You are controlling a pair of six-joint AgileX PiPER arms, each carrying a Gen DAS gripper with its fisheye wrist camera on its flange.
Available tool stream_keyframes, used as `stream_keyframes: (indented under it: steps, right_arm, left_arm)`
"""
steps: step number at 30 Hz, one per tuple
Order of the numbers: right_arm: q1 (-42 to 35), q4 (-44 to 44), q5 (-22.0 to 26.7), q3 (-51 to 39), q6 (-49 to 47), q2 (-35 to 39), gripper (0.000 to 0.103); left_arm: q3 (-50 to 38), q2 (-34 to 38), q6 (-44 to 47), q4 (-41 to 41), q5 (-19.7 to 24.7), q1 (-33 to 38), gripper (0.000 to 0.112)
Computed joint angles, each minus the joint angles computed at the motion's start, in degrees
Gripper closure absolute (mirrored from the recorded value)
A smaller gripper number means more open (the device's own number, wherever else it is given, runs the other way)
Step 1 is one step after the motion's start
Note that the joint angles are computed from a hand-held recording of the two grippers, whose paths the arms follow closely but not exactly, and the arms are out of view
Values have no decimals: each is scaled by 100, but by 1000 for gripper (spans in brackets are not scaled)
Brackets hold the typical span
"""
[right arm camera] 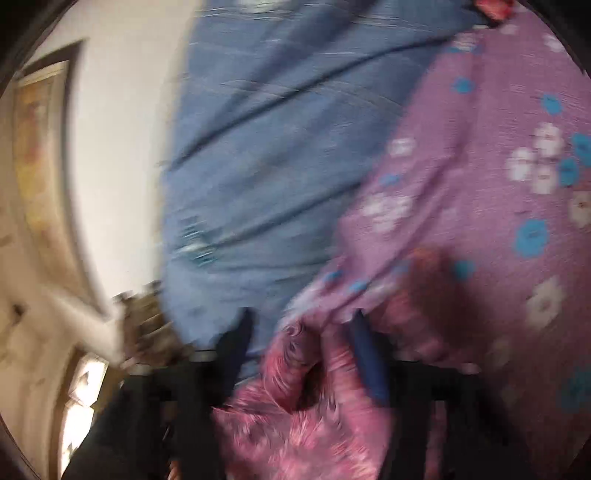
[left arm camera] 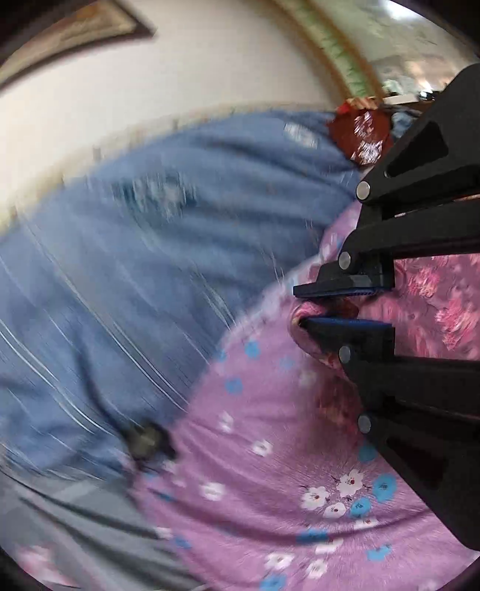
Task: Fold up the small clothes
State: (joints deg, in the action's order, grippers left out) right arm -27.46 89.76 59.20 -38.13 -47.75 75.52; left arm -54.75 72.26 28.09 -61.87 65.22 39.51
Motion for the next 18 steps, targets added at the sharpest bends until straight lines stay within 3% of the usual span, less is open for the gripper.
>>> stream_keyframes:
  steps: [2,4,6,7,9,11,12,14,16,18]
  right_arm:
    - [10,-38,-123,-40,-106,3,40]
    - [146,-315,-462,-132,-170,-304,40]
    - [568,-1004,-1037,-319,200,-620,40]
    - [811,-1346,-1296,-434,424,-655,40]
    - [1336,-2064,-1820,-636,931,-680,40]
    - [1807,-3007,-2250,-940,1656,-628,40]
    - [2041,-3580,-2484,-1093,2095,-589,40]
    - [2197,-4578,-2699,-1333,2817,-545,42]
    - [1982,-4742,-2618,-1398,3029,-561,41]
    - [1833,-5102,-2475,-1516,3347,-454,43]
  left_arm:
    - [367,279,308,-38,-524,-186,99]
    - [807,209,894,-396,-719,-42,89]
    - [871,-99,805,-190,-1145,-103,69]
    - [842,-270,795,-111,-1360,-154,66]
    - [821,-633,905,28,-1780,-246,42]
    - [874,-920,675,563,-2475,-589,33]
    - [871,-947,605,722,-2493,-628,33]
    - [875,-761,848,558,-2012,-588,33]
    - [923,-606,990,516,-1583,-711,33]
    - [938,-608,764,987,-1575,-1224,33]
